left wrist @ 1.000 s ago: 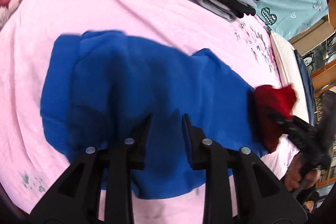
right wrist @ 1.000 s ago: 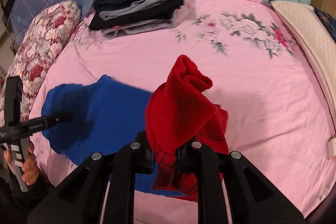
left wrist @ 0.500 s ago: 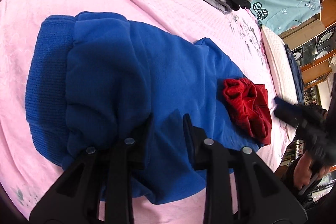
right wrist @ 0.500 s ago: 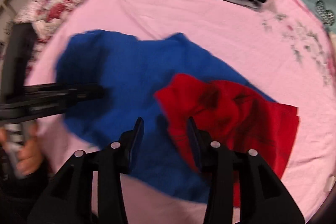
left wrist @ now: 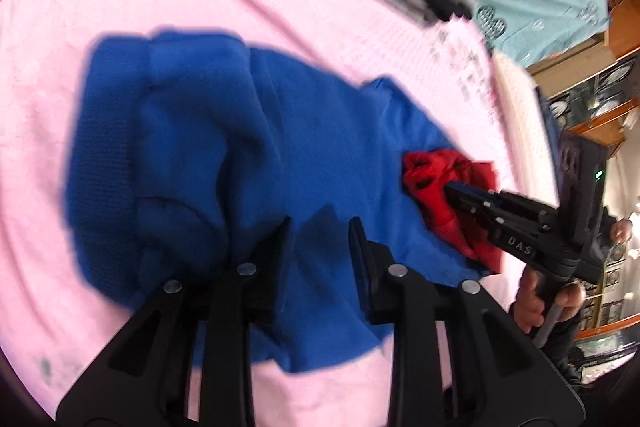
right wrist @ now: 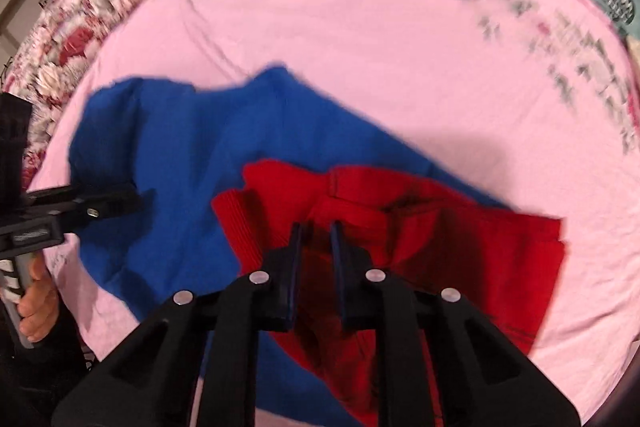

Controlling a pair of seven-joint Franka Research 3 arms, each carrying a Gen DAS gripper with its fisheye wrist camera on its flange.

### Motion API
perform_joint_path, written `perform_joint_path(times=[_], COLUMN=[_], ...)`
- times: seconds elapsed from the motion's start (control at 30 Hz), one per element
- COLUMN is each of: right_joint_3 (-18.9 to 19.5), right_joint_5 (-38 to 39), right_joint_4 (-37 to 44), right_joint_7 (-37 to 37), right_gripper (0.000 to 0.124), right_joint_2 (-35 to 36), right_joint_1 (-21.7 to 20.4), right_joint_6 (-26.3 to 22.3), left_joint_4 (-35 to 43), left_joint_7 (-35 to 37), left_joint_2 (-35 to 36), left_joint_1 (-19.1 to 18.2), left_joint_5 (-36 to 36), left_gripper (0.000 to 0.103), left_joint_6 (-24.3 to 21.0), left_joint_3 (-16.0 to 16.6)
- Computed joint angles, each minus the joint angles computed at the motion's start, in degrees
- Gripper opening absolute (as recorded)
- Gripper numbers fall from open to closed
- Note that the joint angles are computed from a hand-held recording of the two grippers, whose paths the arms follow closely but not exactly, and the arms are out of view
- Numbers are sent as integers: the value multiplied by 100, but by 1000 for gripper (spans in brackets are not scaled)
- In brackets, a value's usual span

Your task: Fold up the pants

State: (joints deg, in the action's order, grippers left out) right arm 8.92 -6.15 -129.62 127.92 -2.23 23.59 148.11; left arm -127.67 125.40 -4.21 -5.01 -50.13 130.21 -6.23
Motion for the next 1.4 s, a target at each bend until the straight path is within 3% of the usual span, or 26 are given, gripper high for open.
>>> perform_joint_path(times=[0.03,0.1,0.13,0.2,0.3,0.37,0.5,0.7,0.83,0.93,1.23,1.3,1.4], right_joint_3=[9,20,24,112,435,582,785,1055,1113,1088,1083,1093,1090], right_joint_5=[-91,-54,27,-79,-524,-475,-53,266,445,566,749,768,812], right_joint_4=[0,-18,-140,-461,-982,-1335,-2007,-2507,-2841,-2962,-3017,-3052,-3127], right_joint_7=[91,129,94,242,749,885,994,1139,1291,1291,1138,1145,1180], right_gripper=[16,16,16,20,38,42,43,43,43,43,43,43,43], right_joint_2=[-3,-150,-329,-795,-1578,-2018,-2730,-3256,-3592,-3657,-3587,-3636,-3717], right_joint_1=[-1,14,18,-33,-256,-325,-301,-327,-354,-341,-296,-309,-333], right_joint_6=[10,-71,-7,198,353,515,691,638,685,742,938,941,951], left_joint_4=[-140,-408,-560,-812,-1026,-1058,-751,-653,-633,-714,-659,-408,32], left_joint_7=[35,-22,-129,-440,-732,-794,-840,-866,-1129,-1509,-2565,-2358,-1832], left_joint_2=[-260,-668,-880,-1208,-1368,-1262,-768,-579,-552,-584,-442,-150,273], left_joint_1=[50,78,89,119,100,74,153,352,324,235,74,55,154], left_joint_5=[-86,-61,64,449,537,383,-136,-427,-235,-29,535,435,61], left_gripper=[35,65,68,69,70,70,70,70,70,70,64,64,70], left_joint_6=[124,451,655,824,570,459,-302,-682,-800,-543,550,653,383], left_joint_3=[52,138,174,287,618,773,917,618,424,255,160,209,207])
